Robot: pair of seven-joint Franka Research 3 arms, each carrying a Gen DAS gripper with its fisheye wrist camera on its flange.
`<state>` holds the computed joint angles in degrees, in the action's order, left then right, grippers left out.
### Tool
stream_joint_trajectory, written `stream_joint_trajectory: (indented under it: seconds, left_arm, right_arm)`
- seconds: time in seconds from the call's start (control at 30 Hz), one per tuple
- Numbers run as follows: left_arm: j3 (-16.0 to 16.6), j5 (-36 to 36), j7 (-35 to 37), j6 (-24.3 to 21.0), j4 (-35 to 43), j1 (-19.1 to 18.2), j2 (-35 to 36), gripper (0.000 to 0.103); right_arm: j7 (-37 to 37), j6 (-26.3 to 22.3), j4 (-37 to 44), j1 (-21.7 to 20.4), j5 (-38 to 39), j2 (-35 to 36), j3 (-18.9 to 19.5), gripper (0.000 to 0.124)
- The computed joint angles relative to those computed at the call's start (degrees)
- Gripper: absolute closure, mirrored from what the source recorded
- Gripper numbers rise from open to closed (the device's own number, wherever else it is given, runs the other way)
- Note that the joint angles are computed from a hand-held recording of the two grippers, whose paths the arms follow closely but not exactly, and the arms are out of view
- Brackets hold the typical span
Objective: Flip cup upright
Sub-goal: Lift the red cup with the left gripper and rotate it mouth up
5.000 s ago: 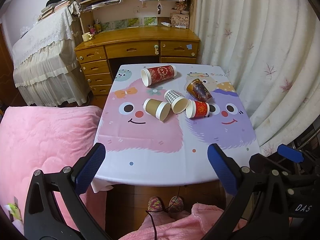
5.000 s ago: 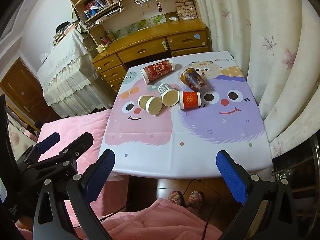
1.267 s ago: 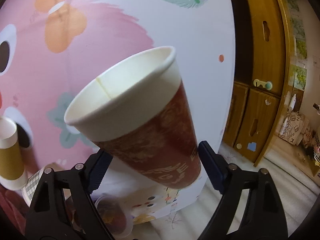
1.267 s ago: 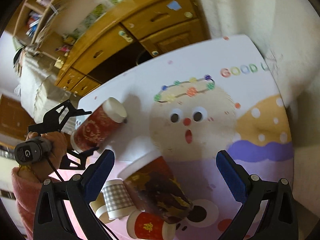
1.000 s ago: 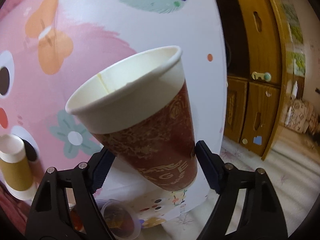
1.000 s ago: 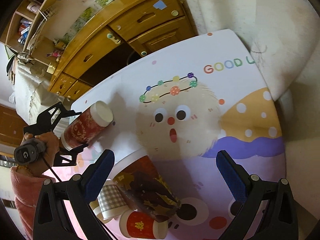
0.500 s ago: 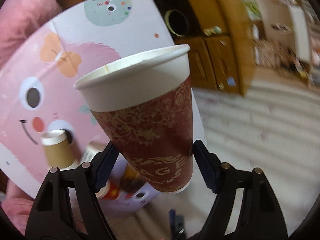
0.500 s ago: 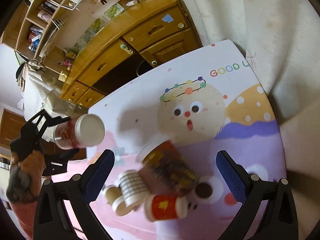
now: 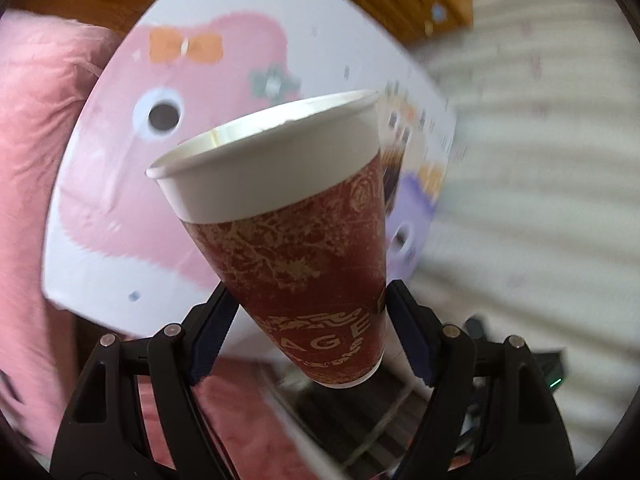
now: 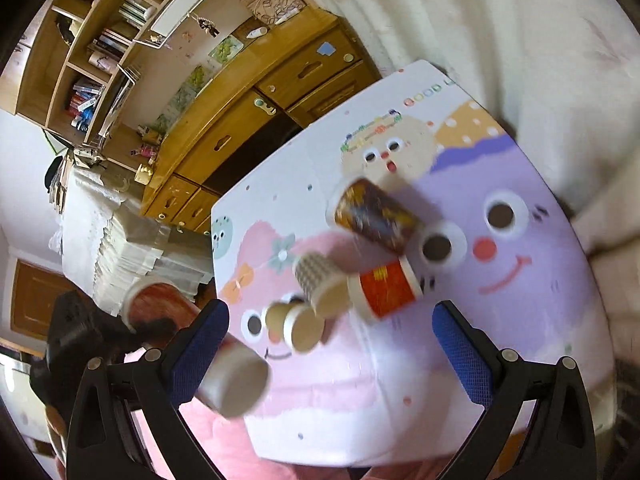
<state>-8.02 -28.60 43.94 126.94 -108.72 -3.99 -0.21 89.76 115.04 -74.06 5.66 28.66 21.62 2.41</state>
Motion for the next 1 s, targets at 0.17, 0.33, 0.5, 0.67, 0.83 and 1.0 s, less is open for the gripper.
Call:
stream_joint_trajectory:
  seconds: [0.17,0.33,0.5,0.67,0.83,1.0]
  left_arm:
    - [-1.67,4.84,2.35,-7.33,0.98,-2.28,0.01,0.030]
    - [-3.46,9.61,6.81,-12.66,4.08,-4.61,4.52,0.030]
    - [-5.67,15.45,11.34,-19.75,12.48,-7.03,13.86,0.030]
    - [-6.62,19.56,12.84,-24.53,20.22,-8.64,22.55,0.030]
    - [-6.87,23.00,13.93,-28.54,27.37,-10.28,29.15,0.029]
    - [-7.19,21.07,11.77,-32.16,32.82,-10.09,33.61,0.028]
  right_arm:
    - [-0.59,3.64,-20.09,0.71,-1.27,-15.22,-1.39,0.021]
    - [-1.78,2.72,-31.59,0.89,-2.39,-24.41,-2.68,0.021]
    - [-4.82,1.90,-39.83,0.28,-3.32,-29.93,-3.88,0.021]
    - [-4.88,-3.09,-40.93,-1.01,-4.63,-29.38,-4.94,0.021]
    - [-5.96,-8.65,-38.12,-2.11,-6.56,-26.31,-5.43,0.021]
    - [-8.82,-14.44,-32.16,-3.41,-7.22,-20.64,-5.84,0.021]
